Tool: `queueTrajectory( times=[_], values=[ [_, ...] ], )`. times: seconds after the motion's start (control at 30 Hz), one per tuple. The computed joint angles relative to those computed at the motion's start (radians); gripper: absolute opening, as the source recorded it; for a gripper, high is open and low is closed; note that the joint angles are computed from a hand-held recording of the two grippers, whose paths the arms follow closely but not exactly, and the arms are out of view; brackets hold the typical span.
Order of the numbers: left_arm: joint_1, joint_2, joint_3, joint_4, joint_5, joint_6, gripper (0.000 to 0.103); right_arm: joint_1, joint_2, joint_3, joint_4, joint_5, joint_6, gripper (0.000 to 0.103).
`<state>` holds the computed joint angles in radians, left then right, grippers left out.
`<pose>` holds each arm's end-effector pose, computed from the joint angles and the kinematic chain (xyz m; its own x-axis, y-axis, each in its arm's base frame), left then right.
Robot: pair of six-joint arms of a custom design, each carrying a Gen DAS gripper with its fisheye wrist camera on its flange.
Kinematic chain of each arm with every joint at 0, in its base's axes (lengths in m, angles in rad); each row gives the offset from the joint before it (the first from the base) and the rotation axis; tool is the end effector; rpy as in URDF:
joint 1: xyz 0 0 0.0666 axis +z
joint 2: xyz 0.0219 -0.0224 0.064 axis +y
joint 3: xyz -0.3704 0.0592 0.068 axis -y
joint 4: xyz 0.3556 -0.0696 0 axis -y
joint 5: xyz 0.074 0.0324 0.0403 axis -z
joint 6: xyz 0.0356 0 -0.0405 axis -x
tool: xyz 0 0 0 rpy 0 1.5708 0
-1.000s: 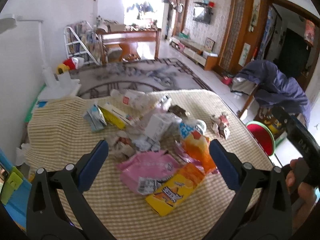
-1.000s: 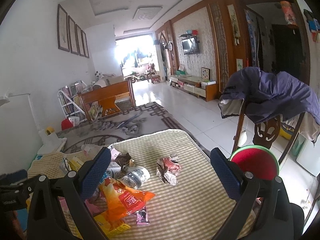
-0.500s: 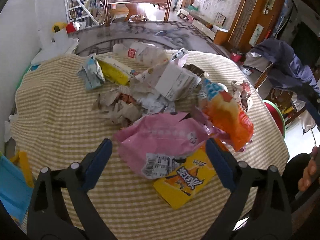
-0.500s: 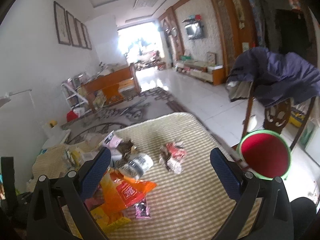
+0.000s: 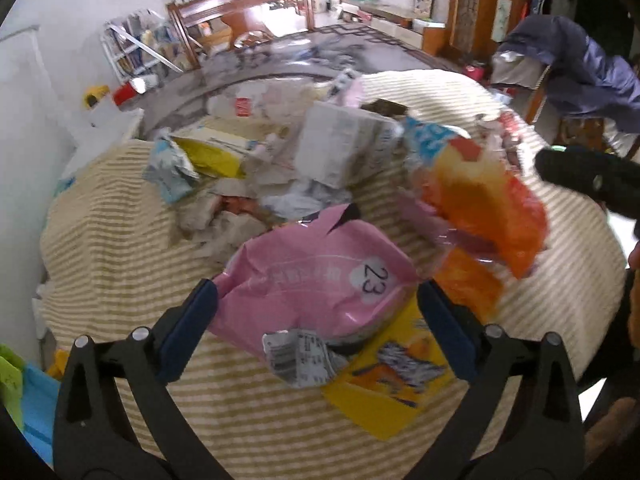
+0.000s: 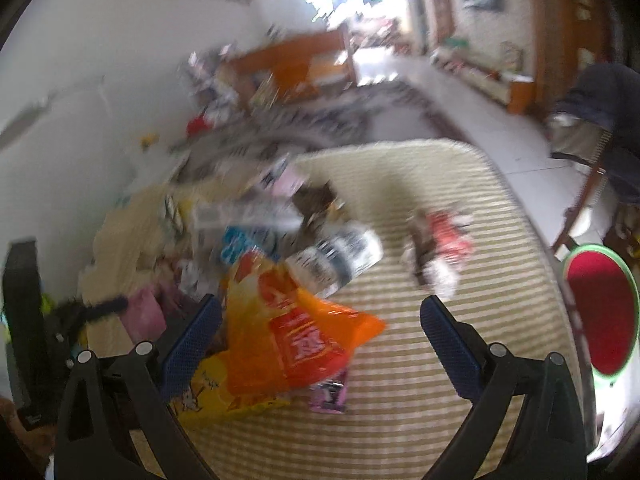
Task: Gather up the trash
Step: 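Grasp the orange snack bag with the right gripper while the left gripper reaches the pink wrapper, then lift the orange bag with the right gripper while the left gripper grasps the pink wrapper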
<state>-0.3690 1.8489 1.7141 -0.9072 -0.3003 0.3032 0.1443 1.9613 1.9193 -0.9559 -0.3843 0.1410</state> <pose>0.5592 -0.2054 0.3270 -0.8299 0.0151 -0.5577 -0.0445 0.9947 0.0931 0.6304 0.1047 0.3423 -0.7764 -0.2445 -0.5810 -0.4480 0.8624 0.2357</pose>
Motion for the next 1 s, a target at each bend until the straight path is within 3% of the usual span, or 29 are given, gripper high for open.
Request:
queueTrajectory(
  times=[0.13, 0.2, 0.23, 0.3, 0.33, 0.43, 0.57, 0.63, 0.7, 0.73, 0.77, 0.8, 0.9, 1.0],
  values=[
    [0.033, -0.006, -0.001, -0.020, 0.025, 0.067, 0.098, 0.032, 0.089, 0.113, -0.130, 0.022, 0.068, 0.096],
    [0.045, -0.017, -0.005, -0.013, 0.065, 0.092, 0.098, 0.034, 0.110, 0.131, -0.153, 0.000, 0.071, 0.078],
    [0.051, -0.017, 0.003, -0.019, 0.083, 0.092, 0.098, 0.029, 0.117, 0.141, -0.170, -0.023, 0.066, 0.058],
    [0.054, -0.021, 0.010, -0.015, 0.108, 0.082, 0.098, 0.013, 0.115, 0.144, -0.177, -0.071, 0.045, 0.056],
    [0.055, -0.024, 0.009, -0.013, 0.112, 0.068, 0.098, 0.004, 0.100, 0.127, -0.162, -0.094, 0.039, 0.050],
    [0.050, -0.018, 0.011, -0.019, 0.096, 0.031, 0.098, -0.021, 0.048, 0.081, -0.117, -0.125, 0.030, 0.049],
    [0.049, -0.013, -0.005, -0.026, 0.060, 0.039, 0.097, -0.054, 0.001, 0.043, -0.076, -0.163, 0.009, 0.049],
    [0.046, -0.017, -0.012, -0.019, 0.030, 0.027, 0.087, -0.073, -0.018, 0.025, -0.061, -0.174, -0.006, 0.049],
    [0.042, -0.031, -0.023, 0.003, 0.009, 0.013, 0.062, -0.086, -0.028, 0.015, -0.054, -0.184, -0.017, 0.049],
    [0.041, -0.035, -0.022, 0.007, 0.008, 0.009, 0.055, -0.097, -0.033, 0.010, -0.048, -0.192, -0.027, 0.049],
    [0.042, -0.043, -0.029, 0.024, 0.020, -0.002, 0.034, -0.103, -0.041, -0.002, -0.038, -0.196, -0.035, 0.049],
    [0.040, -0.046, -0.026, 0.026, 0.020, -0.007, 0.023, -0.114, -0.048, -0.009, -0.031, -0.202, -0.041, 0.049],
    [0.021, -0.053, -0.011, 0.026, -0.016, -0.035, 0.010, -0.147, -0.064, -0.021, -0.004, -0.216, -0.064, 0.049],
    [-0.019, -0.071, -0.006, 0.058, -0.074, -0.092, 0.009, -0.185, -0.071, -0.022, 0.021, -0.224, -0.092, 0.049]
  ],
)
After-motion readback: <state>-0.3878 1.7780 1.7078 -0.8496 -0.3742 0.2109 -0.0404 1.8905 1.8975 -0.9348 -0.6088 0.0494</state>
